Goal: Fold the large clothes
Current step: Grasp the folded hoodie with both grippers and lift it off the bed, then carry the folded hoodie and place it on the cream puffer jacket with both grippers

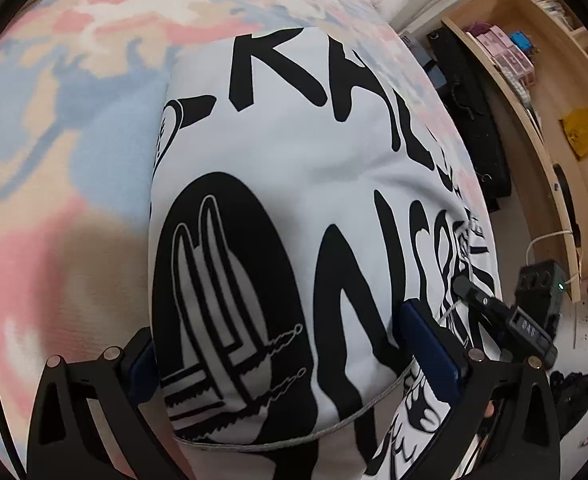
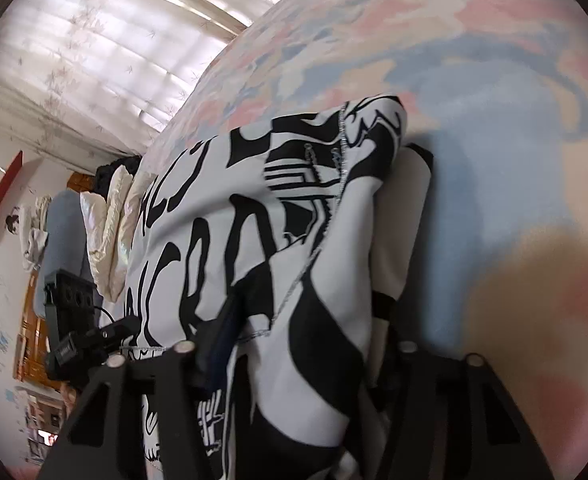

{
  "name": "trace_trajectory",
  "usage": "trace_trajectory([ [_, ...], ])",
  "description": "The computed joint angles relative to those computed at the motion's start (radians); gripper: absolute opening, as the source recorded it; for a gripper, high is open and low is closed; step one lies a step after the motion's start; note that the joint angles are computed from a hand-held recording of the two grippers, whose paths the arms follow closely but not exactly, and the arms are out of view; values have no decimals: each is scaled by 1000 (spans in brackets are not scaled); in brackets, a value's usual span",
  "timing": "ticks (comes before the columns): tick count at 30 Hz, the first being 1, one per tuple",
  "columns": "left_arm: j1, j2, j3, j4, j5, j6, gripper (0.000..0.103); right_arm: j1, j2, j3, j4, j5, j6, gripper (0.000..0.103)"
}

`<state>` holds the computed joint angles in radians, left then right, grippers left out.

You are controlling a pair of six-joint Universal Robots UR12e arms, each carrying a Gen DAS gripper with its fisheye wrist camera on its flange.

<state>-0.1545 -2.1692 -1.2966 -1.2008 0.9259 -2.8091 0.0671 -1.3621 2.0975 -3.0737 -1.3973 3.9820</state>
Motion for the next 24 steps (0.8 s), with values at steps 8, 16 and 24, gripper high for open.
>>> trace_trajectory([
  [8, 2, 95, -127, 250, 19, -21, 66, 88, -27, -45, 11, -157, -49, 22],
  [16, 83, 234, -248, 283, 9, 74, 62, 230, -28, -152, 81, -242, -138, 22],
  [24, 246, 316, -281, 227, -51, 78, 61, 324, 41, -317, 127, -193, -216, 22],
])
